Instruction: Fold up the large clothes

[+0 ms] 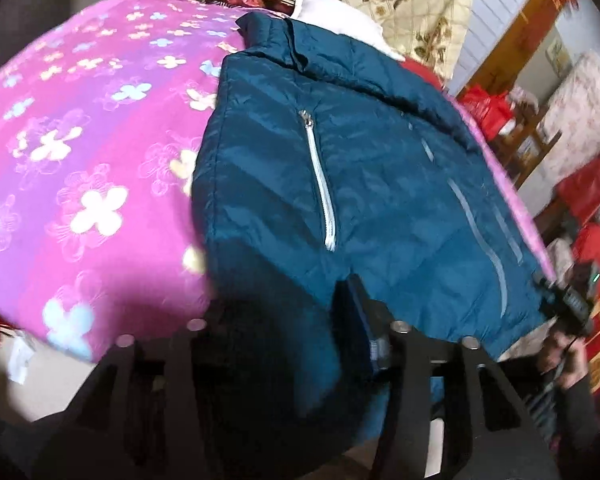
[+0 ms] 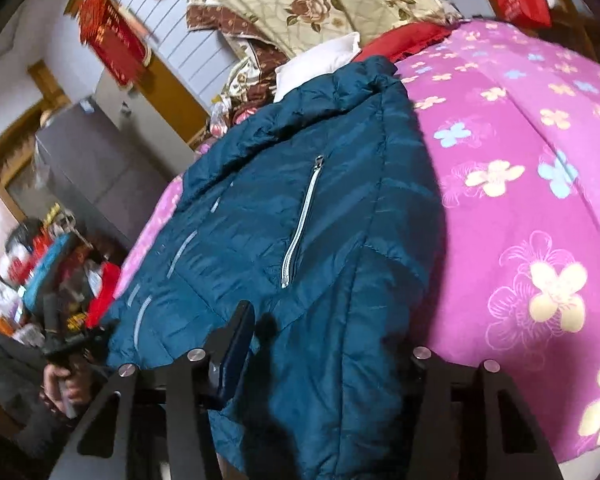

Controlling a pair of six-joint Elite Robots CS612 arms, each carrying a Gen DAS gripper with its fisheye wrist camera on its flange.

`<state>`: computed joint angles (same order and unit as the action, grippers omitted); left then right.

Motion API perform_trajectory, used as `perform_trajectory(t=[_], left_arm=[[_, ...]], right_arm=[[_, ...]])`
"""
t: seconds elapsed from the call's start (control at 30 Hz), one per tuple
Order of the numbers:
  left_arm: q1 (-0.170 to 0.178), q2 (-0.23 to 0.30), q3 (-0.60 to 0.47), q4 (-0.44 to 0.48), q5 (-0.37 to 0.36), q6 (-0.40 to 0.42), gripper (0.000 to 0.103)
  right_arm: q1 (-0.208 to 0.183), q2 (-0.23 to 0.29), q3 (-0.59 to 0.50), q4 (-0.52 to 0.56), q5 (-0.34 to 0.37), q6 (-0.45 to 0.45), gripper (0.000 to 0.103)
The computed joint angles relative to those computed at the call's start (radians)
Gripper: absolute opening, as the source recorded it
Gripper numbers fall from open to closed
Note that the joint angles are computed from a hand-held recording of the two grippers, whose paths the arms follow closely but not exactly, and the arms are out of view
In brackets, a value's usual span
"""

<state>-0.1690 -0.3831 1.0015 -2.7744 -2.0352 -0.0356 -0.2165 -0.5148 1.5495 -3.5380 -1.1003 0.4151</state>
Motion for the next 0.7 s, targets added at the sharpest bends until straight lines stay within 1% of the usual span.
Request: perform_trajectory(t=[0.03,0.07,0.17,0.23,0.3,0.4,0.47,0.5,0.53,0.57,0.6,0.63,0.67,0.7], left_arm=[[-0.001,0.005,-0.011,0.005,0.001,-0.009,0.051],[-0.005,0.004,-0.012,0.006,0.017,-0.008,0.051],[-0.018,-0.019,0.022,0.011,0.062,0.019,0.051],[-0.017,-0.030,0.049,-0.002,0.056,0.020,0.051],[-0.017,-0.033,0.066,-0.038,0.060,0.004,0.051],[-0.013,-0.023,0.060,-0.071,0.044,-0.027,0.056],[-0.014,-0.018,0.055,-0.079,0.029,-0.034,0.068],[-0.017,-0.020,0.058,-0.084,0.038,-0.033,0.069],[-0.022,-0.024,0.066,-0.091,0.063,-0.029,0.069],[-0.027,-0.028,0.075,-0.100,0.088,-0.030,0.069],[-0.030,-0.032,0.083,-0.109,0.105,-0.032,0.068],[-0.037,-0.037,0.095,-0.124,0.150,-0.038,0.054],[-0.042,-0.041,0.103,-0.131,0.199,-0.046,0.034],[-0.042,-0.041,0.104,-0.133,0.206,-0.055,0.031]], right_arm=[[0.001,0.000,-0.001,0.001,-0.004,-0.004,0.055],[0.004,-0.001,0.000,0.004,-0.013,-0.011,0.055],[0.005,-0.008,0.014,0.001,-0.011,0.000,0.055],[0.009,-0.011,0.027,-0.016,-0.024,-0.002,0.055],[0.017,-0.010,0.024,-0.022,-0.057,-0.031,0.055],[0.033,0.000,0.009,-0.039,-0.126,-0.058,0.054],[0.041,0.000,0.002,-0.025,-0.156,-0.087,0.054],[0.047,-0.007,0.002,0.000,-0.182,-0.104,0.052],[0.052,-0.014,0.003,0.026,-0.206,-0.125,0.047],[0.056,-0.021,0.004,0.050,-0.219,-0.151,0.038],[0.059,-0.024,0.005,0.057,-0.225,-0.168,0.035],[0.064,-0.027,0.008,0.050,-0.241,-0.193,0.029],[0.070,-0.028,0.010,0.042,-0.265,-0.218,0.024],[0.078,-0.030,0.012,0.034,-0.298,-0.245,0.022]])
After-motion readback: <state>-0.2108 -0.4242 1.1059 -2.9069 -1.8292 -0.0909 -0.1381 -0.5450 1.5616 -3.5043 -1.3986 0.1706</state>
